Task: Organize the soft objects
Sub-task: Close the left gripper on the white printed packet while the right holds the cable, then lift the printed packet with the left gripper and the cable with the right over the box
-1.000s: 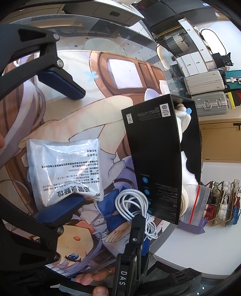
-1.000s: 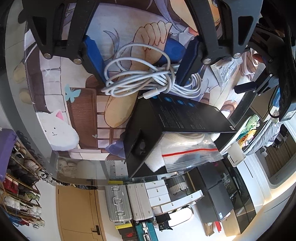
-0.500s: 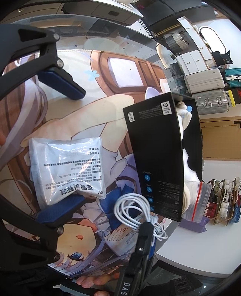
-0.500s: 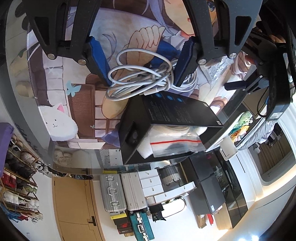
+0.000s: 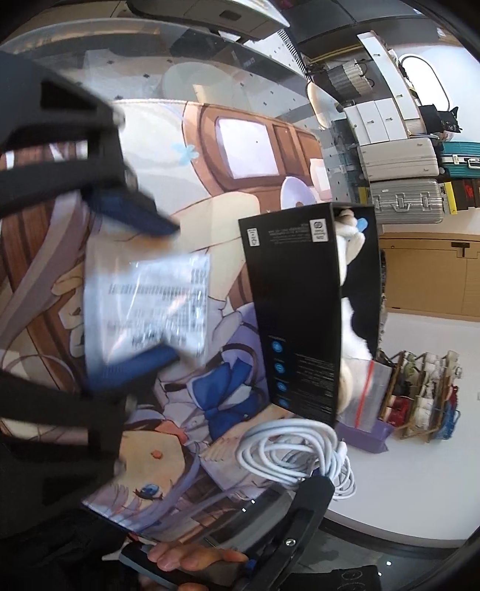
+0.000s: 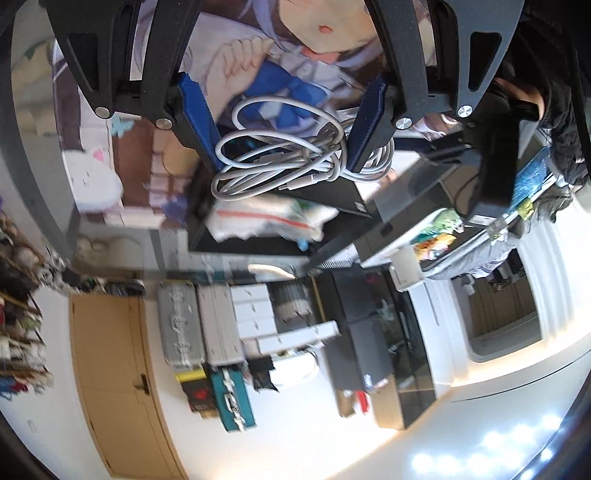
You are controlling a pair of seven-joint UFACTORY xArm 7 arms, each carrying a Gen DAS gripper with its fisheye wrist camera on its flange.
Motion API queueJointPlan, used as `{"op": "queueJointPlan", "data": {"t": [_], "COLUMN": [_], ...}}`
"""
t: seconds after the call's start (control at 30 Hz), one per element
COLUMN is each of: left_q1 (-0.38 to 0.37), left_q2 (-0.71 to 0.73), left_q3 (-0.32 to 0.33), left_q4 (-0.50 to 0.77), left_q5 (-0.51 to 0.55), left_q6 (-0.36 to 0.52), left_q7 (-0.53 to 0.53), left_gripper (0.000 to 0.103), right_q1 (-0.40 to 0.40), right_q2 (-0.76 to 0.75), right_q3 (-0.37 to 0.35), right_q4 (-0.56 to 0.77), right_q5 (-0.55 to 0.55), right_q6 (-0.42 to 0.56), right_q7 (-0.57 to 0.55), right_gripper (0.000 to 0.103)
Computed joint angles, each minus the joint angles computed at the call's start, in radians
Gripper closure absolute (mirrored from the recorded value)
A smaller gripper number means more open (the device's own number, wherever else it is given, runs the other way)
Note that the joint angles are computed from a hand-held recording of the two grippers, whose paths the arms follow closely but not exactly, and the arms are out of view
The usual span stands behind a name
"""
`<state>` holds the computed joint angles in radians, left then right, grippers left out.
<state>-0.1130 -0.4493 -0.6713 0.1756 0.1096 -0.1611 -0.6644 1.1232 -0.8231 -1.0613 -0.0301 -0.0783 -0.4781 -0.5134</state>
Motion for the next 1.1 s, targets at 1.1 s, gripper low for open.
{"op": "queueJointPlan", "data": {"t": [1.1], "left_q1": [0.063], "left_q2": [-0.197], "left_q3": [-0.01], "left_q4": [-0.021], "left_q5": [-0.124], "left_q6": [-0.167], "left_q7": [0.06], "left_gripper": [0.062], "right_q1": [-0.036], "right_q2": [0.112], "right_q3": [0.112], "right_q4": [0.046], "right_q5": [-0.122], "right_q6": [-0.208], "right_q7": [0.275], "right_gripper": [0.034]}}
